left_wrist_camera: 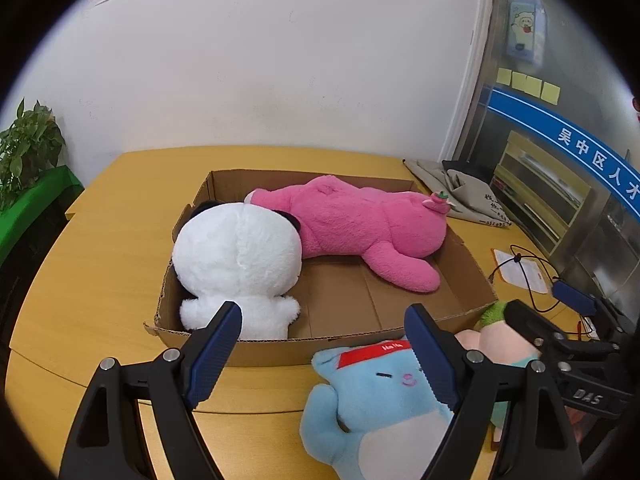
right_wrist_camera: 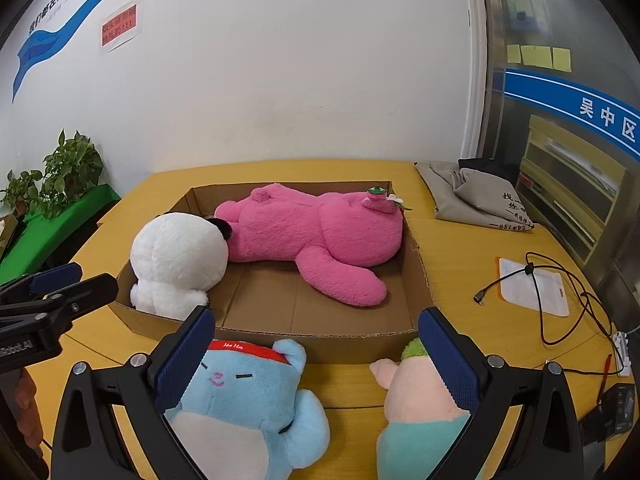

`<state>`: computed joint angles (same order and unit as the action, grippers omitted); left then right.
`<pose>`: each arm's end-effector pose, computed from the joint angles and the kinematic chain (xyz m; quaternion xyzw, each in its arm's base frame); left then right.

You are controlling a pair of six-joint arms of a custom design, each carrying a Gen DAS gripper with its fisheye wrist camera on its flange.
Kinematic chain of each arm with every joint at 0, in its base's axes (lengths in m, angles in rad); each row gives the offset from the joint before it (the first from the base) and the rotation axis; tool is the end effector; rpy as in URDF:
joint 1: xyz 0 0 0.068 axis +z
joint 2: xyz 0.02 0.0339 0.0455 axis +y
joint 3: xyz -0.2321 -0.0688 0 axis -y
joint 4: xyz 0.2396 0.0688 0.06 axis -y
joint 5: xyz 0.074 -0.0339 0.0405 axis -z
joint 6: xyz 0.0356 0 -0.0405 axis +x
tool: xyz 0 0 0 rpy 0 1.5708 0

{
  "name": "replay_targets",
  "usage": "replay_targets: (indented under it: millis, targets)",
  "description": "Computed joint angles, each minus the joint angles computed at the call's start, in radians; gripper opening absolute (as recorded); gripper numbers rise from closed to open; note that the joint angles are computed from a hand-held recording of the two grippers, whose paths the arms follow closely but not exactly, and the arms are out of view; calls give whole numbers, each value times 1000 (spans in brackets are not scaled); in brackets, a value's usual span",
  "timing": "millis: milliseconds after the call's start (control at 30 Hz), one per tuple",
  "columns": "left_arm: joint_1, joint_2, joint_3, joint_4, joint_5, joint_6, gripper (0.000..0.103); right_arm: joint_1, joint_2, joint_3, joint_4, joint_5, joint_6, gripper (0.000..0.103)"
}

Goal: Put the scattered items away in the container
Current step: 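Move both grippers toward the blue cat plush with the red headband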

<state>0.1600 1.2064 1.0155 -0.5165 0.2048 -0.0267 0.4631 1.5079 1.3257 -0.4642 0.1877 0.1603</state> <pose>0.2644 0.0353 0.2731 -0.0416 0.9036 -0.0649 0.4215 0.3062 0.1455 0.2951 -0.0931 0.8872 0.0563 0.4483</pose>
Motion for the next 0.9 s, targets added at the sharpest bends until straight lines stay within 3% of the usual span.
replay_targets:
  millis: [200,367,467,633,900]
  targets:
    - [28,189,17,134,35,39,84,-24,95,40,53,-44,-3,103]
    - [65,365,70,217,56,40,84,-50,335,186,127,-74,6,103]
    - [65,414,86,204,65,40,83,-50,458,274,115,-50,-7,103]
    - [53,383,0,256,28,61,82,-50,528,306,34,-34,-1,103]
    - [30,275,-96,242,-4,76,82,-46,419,148,103,-6,-23,102]
